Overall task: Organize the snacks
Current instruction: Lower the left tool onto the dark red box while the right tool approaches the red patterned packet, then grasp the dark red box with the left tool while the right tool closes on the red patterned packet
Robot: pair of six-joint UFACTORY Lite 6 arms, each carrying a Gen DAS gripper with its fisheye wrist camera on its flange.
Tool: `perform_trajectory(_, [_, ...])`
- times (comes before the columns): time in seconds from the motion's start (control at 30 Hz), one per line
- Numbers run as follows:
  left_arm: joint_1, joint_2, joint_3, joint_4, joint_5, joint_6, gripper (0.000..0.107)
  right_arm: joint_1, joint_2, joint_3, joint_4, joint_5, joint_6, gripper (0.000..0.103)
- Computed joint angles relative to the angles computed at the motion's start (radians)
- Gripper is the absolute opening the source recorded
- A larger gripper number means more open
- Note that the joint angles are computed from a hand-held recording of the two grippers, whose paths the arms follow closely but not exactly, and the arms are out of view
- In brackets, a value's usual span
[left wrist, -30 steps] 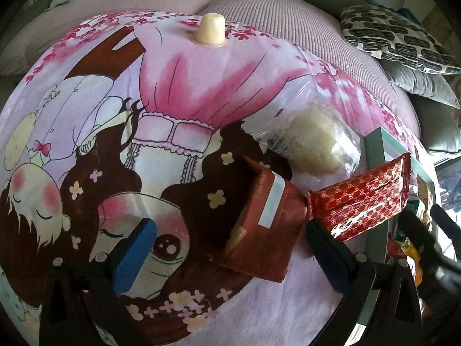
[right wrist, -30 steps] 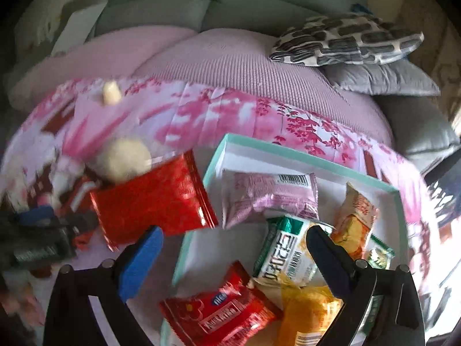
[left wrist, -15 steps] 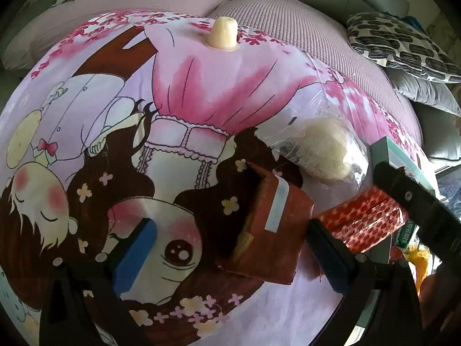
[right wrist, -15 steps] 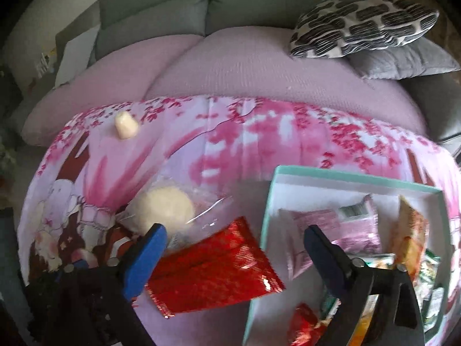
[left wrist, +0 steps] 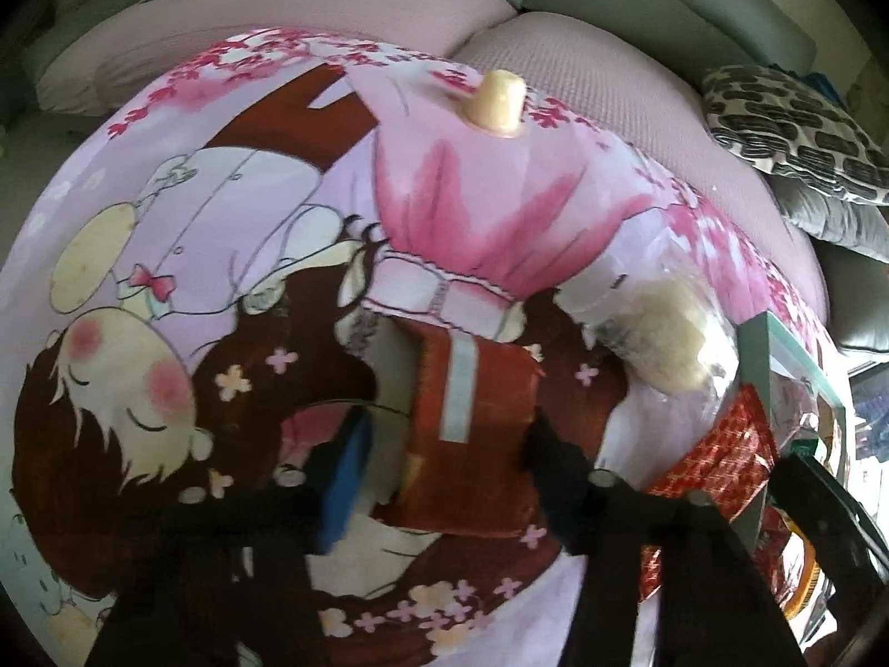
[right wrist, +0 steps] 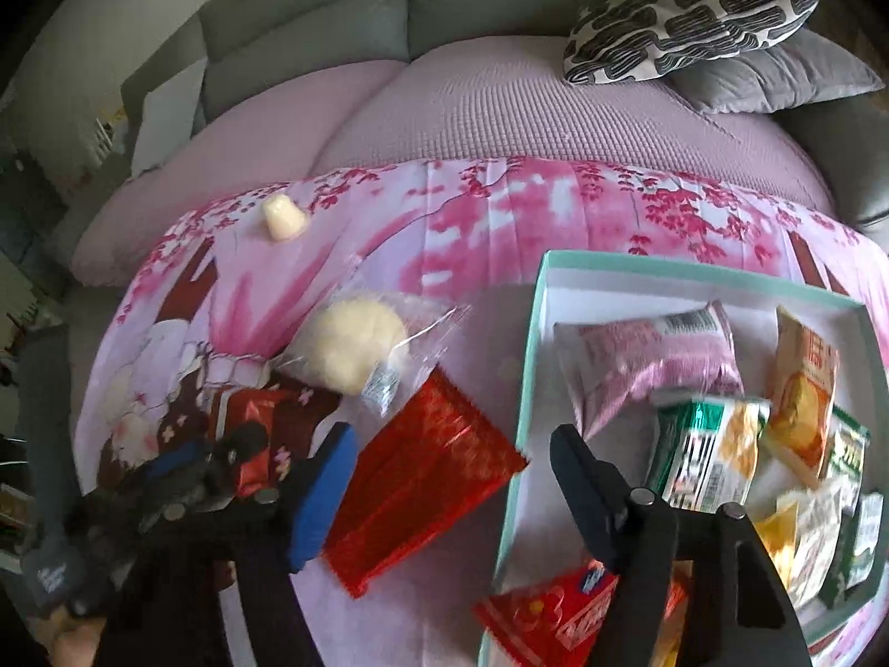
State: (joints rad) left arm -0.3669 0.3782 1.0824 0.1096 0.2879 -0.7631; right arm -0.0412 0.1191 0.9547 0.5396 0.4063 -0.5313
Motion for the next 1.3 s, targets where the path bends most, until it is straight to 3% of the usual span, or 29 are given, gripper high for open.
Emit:
perform_trajectory(0.33, [0.023,-0.049,-0.048,-0.167,0.003,0.194,0.045,0.049,-0.134,-0.117,0.000,0.039,-0.004,0.068])
perform_trajectory(0.63, [0.046,-0.078,-0.077,-0.233,0.000,0.262,0.045,0.117,-0.044,-0.107,-0.106,0.007,0.131,0.064])
perform_trajectory(0.97, [0.057,-0.078,-0.088,-0.304,-0.014,0.332,0.045,0.149,0.134,0.039,-0.146,-0.022,0.246,0.064])
perform_trajectory(1.17, [0.057,-0.081,-0.093,-0.302,-0.015,0.331,0.045,0.193,0.175,0.077,-0.319,-0.042,0.443,0.065])
perform_trajectory(1.3, [0.056,-0.072,-0.085,-0.302,-0.016,0.330,0.045,0.205,0.114,0.021,-0.427,-0.045,0.552,0.065])
